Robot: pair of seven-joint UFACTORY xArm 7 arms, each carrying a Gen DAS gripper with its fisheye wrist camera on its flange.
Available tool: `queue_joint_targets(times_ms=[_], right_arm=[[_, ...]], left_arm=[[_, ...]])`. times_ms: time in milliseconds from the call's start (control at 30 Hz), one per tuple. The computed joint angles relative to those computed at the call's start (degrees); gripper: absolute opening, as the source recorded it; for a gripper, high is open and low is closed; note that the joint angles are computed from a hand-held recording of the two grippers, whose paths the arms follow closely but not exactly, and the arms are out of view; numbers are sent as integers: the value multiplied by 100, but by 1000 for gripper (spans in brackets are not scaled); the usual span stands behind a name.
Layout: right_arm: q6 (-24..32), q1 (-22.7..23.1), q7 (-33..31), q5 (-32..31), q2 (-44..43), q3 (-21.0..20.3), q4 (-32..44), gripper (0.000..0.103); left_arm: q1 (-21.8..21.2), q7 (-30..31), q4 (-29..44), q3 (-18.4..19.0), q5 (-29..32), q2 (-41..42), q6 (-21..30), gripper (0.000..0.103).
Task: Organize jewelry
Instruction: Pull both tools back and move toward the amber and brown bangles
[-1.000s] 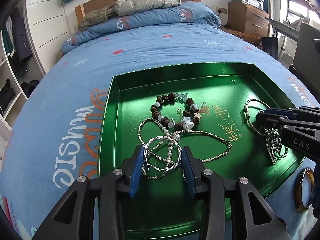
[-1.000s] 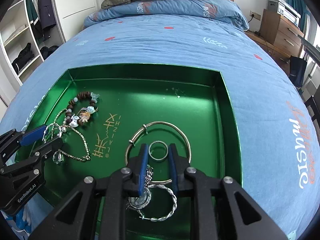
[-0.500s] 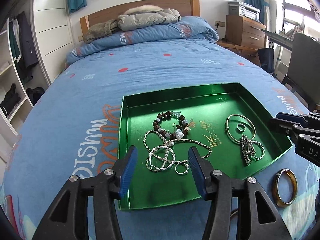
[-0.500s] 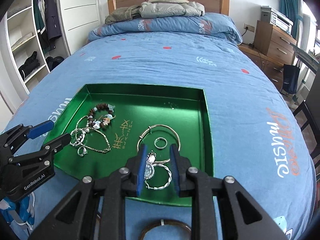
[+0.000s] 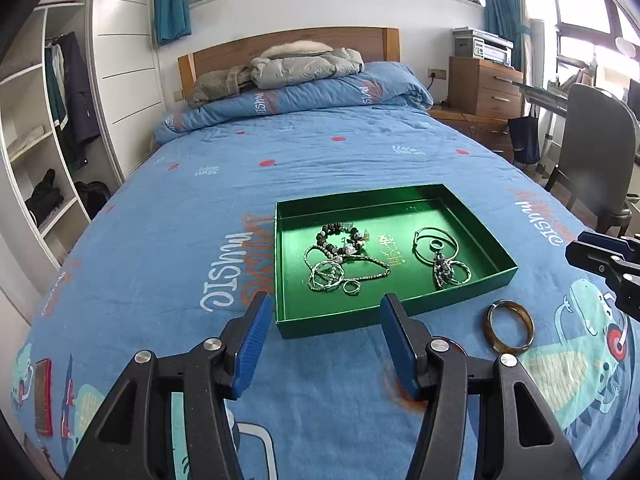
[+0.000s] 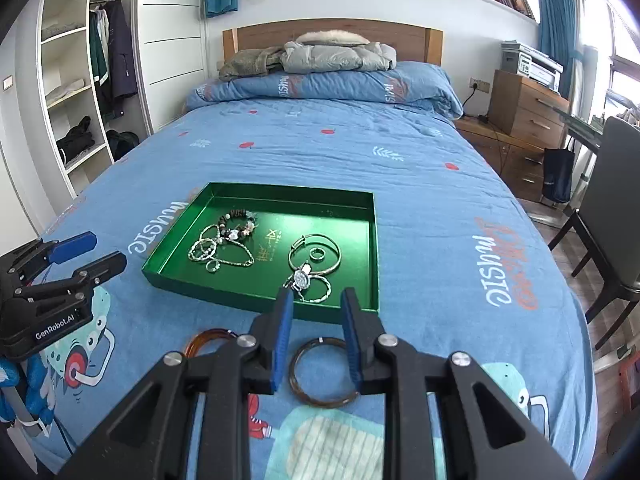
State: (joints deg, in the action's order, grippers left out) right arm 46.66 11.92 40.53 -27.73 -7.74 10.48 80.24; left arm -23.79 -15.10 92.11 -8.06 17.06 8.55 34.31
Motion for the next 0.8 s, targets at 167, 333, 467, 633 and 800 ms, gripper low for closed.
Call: queue_joint_targets(times_ms=[167,333,467,633,800], right_arm=[[151,-20,162,-48,-647,154,-450,24],[238,-147,263,63,-1301,352,-925,24],[323,-267,269,179,-1745,510,-1208,24],[434,-398,223,289,-2129,700,-1372,24],[551,-500,189,359,-2461,874,-1481,24]], left_arm=[[66,-153,-616,-70,32,-623,-103,56],[202,-303,-1167,-228,98,-1192,-185,56],[320,-440,-1500,-368,142,-1533,-222,56],[447,-533,-1879,-506,122,-1930,-286,56],[555,-605,-2163,-627,86,-2234,-341,56]])
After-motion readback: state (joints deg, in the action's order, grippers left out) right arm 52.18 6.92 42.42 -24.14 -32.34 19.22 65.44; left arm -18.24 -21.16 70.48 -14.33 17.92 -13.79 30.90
